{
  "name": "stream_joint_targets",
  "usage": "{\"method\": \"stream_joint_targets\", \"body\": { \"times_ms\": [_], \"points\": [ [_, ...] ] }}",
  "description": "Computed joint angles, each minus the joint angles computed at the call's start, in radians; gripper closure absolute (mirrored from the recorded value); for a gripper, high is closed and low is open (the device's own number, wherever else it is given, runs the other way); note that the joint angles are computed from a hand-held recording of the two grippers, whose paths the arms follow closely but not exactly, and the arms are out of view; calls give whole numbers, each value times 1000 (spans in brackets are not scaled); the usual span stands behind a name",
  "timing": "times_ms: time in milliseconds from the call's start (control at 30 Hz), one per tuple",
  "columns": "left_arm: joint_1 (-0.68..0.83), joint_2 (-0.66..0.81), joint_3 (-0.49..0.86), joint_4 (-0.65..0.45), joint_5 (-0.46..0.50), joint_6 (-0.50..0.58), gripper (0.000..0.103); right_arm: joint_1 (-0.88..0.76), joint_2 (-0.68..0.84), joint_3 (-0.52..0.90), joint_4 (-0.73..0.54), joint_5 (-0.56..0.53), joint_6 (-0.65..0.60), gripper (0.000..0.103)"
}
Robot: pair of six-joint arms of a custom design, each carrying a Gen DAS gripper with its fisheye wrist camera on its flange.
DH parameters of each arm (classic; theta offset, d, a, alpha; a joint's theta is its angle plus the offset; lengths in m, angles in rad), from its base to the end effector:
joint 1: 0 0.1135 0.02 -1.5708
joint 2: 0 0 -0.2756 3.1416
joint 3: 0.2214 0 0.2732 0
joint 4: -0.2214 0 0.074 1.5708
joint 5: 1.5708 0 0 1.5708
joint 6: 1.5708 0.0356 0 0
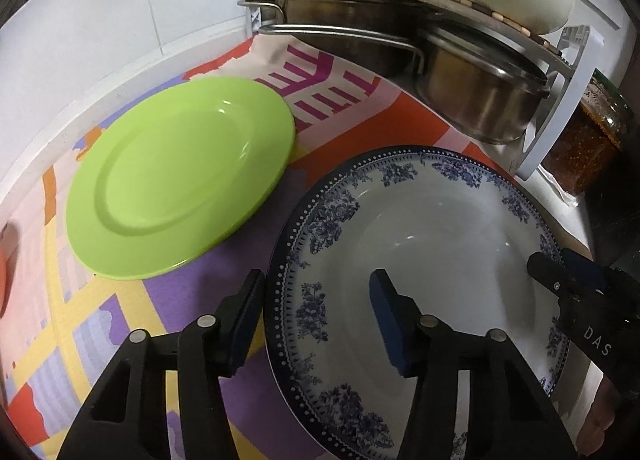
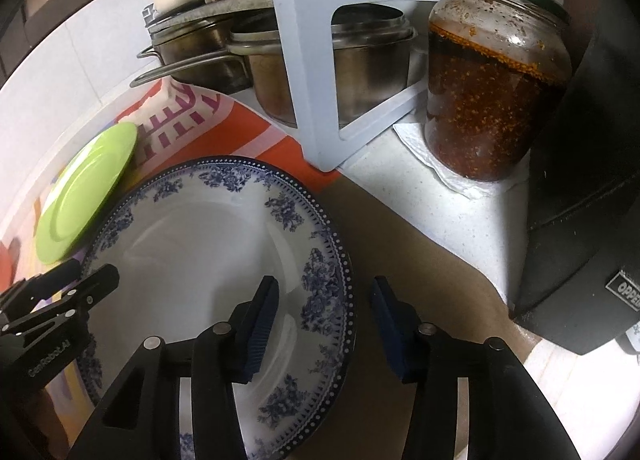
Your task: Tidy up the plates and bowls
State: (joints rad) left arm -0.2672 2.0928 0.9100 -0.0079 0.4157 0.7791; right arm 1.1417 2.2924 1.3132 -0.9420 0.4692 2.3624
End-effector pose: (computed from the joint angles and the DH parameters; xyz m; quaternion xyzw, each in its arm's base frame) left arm 0.3370 -0.1072 0.0294 0.5138 0.8129 -0.1492 0.2301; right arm 0.1662 0.3245 0.0333 0.5157 0.8080 -0.1255 0.2557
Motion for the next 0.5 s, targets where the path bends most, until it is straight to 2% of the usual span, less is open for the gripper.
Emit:
{"method": "stream_joint_targets", "body": {
  "times_ms": [233, 367, 500],
  "points": [
    [-6, 11, 14, -6, -6, -11, 54, -16, 1, -7, 6, -4, -33, 59],
    [-4, 14, 27, -21, -9, -21, 60, -22, -3, -10, 15, 3, -52, 65],
    [-2, 10, 21, -8, -14, -28, 63, -28, 1, -3, 8, -1, -60, 65]
  ]
}}
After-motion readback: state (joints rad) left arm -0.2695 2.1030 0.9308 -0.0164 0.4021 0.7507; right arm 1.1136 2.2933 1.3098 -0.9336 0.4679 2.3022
